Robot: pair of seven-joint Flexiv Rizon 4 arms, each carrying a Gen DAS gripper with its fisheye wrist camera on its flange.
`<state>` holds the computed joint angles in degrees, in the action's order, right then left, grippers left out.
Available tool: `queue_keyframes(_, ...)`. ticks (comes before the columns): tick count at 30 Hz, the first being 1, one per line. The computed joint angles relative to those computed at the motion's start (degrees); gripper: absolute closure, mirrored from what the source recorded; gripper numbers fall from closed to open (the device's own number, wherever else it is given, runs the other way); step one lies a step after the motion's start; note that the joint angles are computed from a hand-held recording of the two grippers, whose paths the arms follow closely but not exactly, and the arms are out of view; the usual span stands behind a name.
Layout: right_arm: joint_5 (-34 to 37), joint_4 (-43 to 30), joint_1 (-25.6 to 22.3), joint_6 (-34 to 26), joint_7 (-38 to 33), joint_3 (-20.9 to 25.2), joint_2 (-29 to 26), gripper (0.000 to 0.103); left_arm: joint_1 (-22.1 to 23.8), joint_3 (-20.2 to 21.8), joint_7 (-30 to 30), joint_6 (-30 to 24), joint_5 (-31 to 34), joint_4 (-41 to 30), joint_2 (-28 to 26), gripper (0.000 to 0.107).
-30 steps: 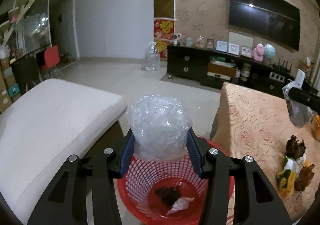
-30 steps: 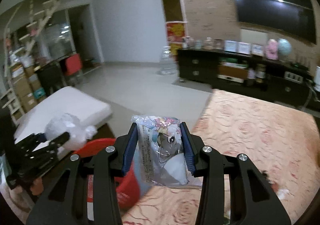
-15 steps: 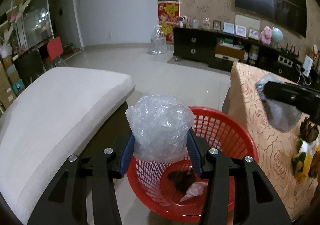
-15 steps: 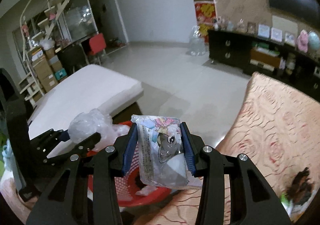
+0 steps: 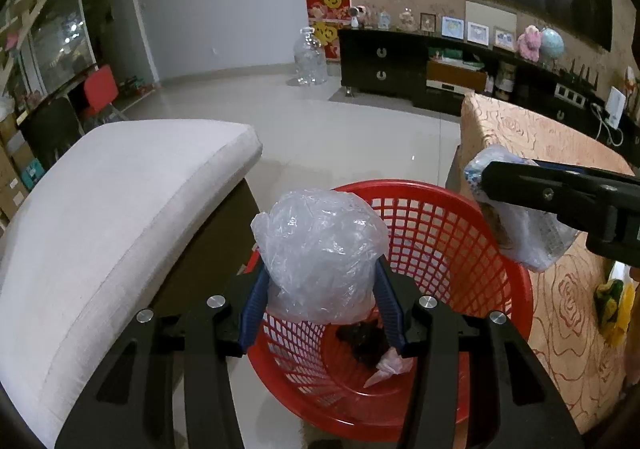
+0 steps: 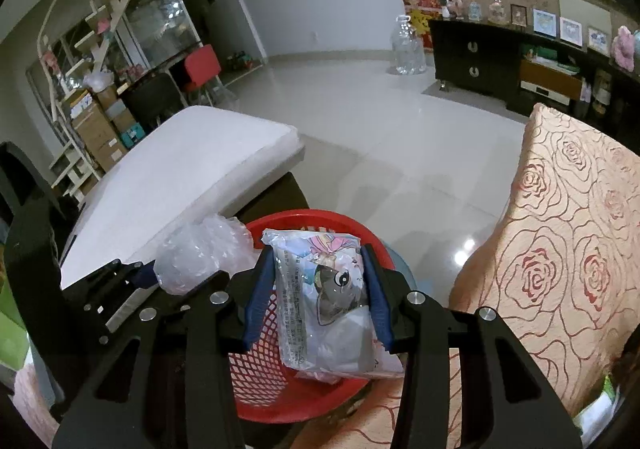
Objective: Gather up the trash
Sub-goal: 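Open both tools to drop the bubble wrap and packet into the wastebasket, then move both open tools back toward the remaining trash on the table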
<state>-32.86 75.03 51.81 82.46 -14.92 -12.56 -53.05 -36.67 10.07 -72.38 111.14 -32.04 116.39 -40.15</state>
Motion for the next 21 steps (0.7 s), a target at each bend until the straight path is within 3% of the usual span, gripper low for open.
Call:
queue_keyframes(3, 0.46, -0.51, -0.43, 0.13, -0.24, 0.57, -0.42, 0.052, 0.18, -0.07, -0.08, -0.36, 0.18, 0.23, 0.11, 0.058)
queue_keyframes(6, 0.90, 0.65, 0.35, 1.17, 1.22, -0.86, -0.04, 0.044, 0.66, -0.37, -0.35, -1.01, 0.72, 0.13, 0.34, 0.049)
queue_keyframes(10, 0.90, 2.94, 1.90, 2.40, 3.03, -3.46, 1.08, 0.043, 1.73, -1.17, -1.37, -0.15, 1.86, 0.23, 0.53, 0.040)
queue_keyframes(15, -0.92, 7.68, 6.55, 3.41, 6.80, -10.54, 3.63, 0.042, 5.17, -4.66, -3.47, 3.05, 4.36, 1.07, 1.24, 0.031)
queue_keyframes(21, -3.67, 14.47, 13.42, 4.59, 12.42, -20.62, 6.37, 0.042, 7.95, -7.91, -5.04, 6.33, 6.48, 1.91, 1.85, 0.027)
